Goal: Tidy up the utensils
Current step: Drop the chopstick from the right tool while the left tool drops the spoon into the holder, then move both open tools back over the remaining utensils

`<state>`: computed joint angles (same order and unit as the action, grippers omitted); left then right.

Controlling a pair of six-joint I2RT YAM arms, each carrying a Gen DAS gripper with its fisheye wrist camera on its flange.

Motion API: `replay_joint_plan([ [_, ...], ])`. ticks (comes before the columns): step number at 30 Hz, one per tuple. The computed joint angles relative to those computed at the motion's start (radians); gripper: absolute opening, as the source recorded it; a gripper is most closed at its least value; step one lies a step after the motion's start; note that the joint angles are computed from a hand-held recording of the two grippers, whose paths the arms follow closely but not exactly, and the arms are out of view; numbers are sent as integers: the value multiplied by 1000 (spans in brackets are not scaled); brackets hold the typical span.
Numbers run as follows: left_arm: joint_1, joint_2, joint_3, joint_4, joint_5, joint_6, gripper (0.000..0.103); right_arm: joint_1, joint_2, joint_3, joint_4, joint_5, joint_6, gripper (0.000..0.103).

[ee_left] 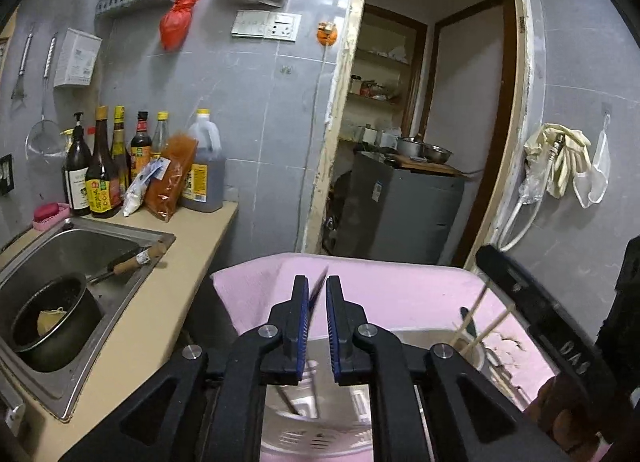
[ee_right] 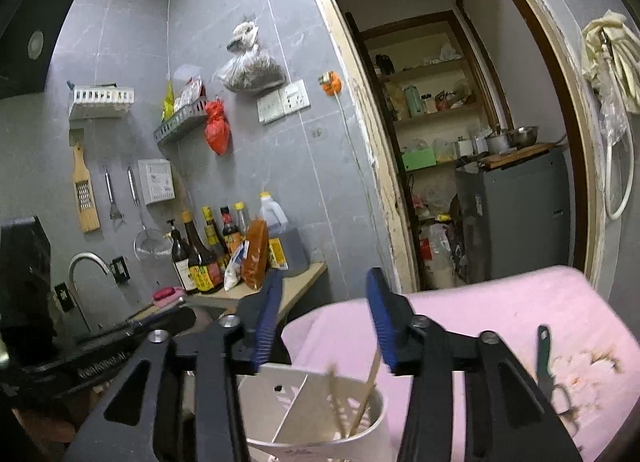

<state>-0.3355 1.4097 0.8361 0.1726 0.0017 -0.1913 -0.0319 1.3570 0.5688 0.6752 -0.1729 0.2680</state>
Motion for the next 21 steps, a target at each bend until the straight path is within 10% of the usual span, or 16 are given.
replay_joint_plan([
  [14, -244, -47, 148, -91, -260, -42, 81, -327, -245, 92, -313, -183, -75, 96],
  [21, -407, 15, 204, -51, -454, -11, 103, -520, -247, 113, -391, -276, -184, 102],
])
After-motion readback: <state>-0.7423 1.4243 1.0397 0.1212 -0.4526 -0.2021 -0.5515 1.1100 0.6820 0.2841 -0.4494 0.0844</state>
